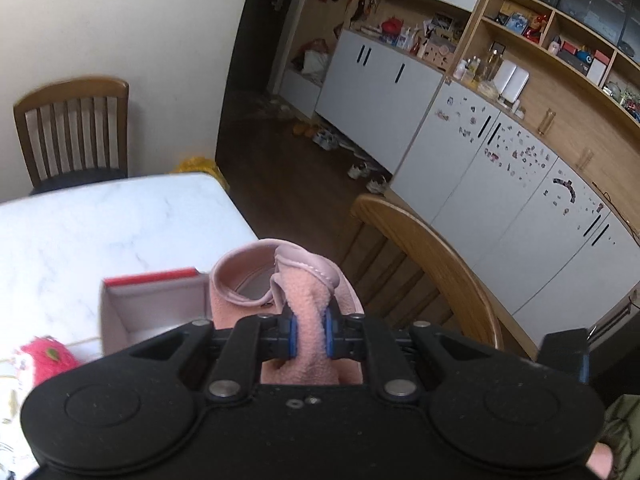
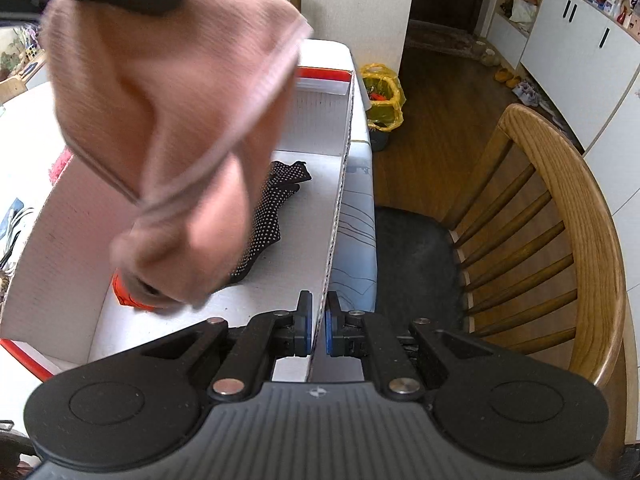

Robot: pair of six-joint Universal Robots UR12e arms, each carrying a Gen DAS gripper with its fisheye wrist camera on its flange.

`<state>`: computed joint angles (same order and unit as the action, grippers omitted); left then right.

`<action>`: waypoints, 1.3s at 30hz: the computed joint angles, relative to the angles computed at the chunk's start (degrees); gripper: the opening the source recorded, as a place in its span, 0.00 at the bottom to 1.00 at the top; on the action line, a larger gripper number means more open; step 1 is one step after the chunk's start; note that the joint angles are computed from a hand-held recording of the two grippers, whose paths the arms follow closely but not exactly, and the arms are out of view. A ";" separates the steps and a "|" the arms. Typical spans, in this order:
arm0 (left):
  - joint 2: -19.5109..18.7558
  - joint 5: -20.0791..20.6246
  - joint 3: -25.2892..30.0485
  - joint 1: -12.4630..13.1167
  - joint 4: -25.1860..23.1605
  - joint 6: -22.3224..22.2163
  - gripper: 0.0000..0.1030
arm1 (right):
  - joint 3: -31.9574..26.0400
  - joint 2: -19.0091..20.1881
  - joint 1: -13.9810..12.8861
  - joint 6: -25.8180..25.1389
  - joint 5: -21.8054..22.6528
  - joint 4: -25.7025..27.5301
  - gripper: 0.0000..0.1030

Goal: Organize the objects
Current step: 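Carry the pink cloth over the shoebox and lower it inside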

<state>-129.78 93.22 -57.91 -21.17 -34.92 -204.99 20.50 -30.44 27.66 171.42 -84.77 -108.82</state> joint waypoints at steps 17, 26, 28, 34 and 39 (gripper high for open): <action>-4.24 -0.15 3.83 0.52 -11.84 2.04 0.10 | -0.36 0.15 -0.12 0.31 0.54 0.41 0.06; -5.51 0.10 5.65 0.56 -17.06 2.57 0.10 | -0.53 0.22 -0.11 0.28 0.46 0.65 0.06; -5.59 -0.04 5.84 0.64 -18.17 2.61 0.11 | -0.56 0.24 -0.10 0.25 0.42 0.67 0.06; -5.19 -0.42 5.19 0.79 -18.66 2.61 0.18 | -0.47 0.20 -0.15 0.27 0.57 0.78 0.06; -4.42 -0.42 3.83 0.75 -17.79 3.05 0.25 | -0.35 0.14 -0.16 0.25 0.56 0.76 0.06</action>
<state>-134.20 92.81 -54.08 -20.41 -52.71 -201.94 20.16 -30.30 27.50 171.67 -84.21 -108.07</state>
